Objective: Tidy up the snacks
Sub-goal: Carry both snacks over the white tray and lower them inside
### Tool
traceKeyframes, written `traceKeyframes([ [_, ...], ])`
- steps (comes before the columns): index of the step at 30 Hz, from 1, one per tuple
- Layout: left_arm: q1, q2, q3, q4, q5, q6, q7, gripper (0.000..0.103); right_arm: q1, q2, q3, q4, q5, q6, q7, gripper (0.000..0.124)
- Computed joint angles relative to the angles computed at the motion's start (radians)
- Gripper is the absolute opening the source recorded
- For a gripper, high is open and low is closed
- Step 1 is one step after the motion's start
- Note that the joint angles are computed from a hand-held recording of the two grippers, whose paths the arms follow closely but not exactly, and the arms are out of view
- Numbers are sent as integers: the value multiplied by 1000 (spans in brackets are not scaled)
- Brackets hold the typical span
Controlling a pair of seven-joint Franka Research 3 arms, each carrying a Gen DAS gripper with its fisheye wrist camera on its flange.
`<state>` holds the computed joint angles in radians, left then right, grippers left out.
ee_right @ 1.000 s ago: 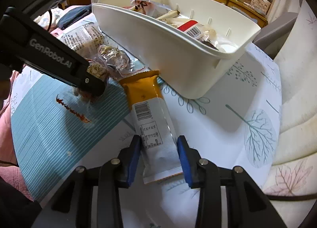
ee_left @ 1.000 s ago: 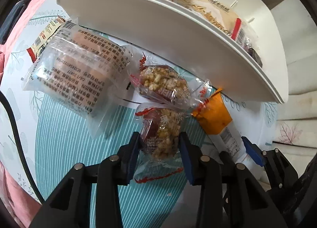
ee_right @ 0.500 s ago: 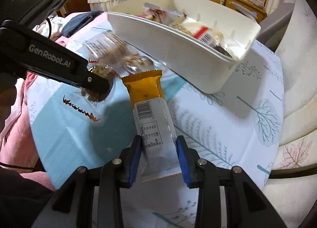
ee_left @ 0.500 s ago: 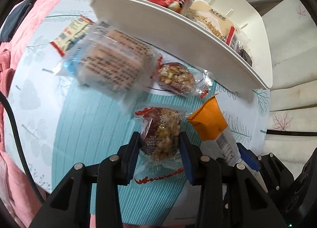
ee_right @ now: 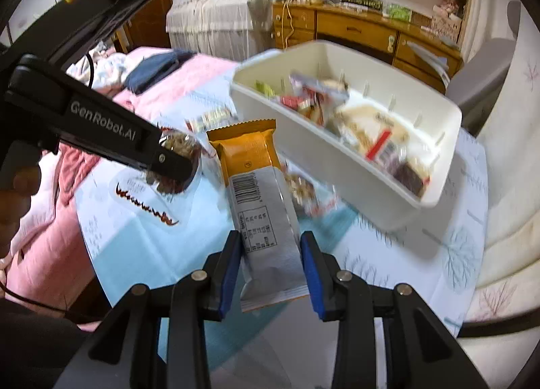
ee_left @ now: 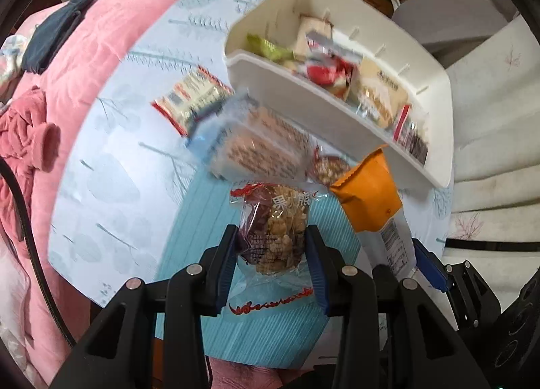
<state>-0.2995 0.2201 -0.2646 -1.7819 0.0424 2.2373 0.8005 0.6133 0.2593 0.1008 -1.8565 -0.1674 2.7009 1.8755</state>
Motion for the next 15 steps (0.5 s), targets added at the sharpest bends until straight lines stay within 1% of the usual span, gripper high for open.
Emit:
traceKeyframes([
  [6, 19, 13, 14, 82, 15, -35, 44, 38, 22, 52, -23, 113, -36, -11, 27, 36],
  [12, 31, 69, 22, 196, 31, -53, 93, 38, 55, 111, -72, 234, -102, -32, 118, 36],
  [15, 35, 112, 28, 274, 45, -76, 128, 38, 71, 147, -99, 301, -142, -64, 168, 37],
])
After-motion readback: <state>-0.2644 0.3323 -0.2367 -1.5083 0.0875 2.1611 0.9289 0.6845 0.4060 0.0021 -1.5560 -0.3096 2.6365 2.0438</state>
